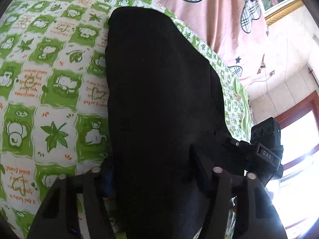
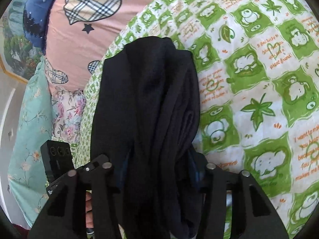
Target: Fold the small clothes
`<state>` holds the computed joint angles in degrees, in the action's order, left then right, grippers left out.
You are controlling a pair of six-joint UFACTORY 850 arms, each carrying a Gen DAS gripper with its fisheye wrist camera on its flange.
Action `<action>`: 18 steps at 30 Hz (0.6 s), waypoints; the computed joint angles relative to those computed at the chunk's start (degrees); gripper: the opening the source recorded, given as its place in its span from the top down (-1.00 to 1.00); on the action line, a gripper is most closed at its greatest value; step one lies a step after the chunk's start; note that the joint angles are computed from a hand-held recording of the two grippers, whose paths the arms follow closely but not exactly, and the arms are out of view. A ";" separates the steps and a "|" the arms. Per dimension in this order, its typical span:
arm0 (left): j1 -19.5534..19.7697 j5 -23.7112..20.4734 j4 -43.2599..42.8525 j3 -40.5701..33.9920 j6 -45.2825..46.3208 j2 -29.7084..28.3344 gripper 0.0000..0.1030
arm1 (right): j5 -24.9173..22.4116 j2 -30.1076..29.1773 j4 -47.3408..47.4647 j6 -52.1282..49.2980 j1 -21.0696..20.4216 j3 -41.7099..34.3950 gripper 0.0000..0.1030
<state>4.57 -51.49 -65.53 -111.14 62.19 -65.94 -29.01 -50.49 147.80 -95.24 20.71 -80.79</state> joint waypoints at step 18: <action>12.00 2.83 -9.67 22.75 21.25 17.11 0.19 | -1.69 -3.88 -7.17 0.11 8.28 -12.21 0.11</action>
<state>16.57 -48.66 -75.20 -88.39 83.45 -48.82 -30.70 -54.36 140.63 -95.12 29.00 -93.00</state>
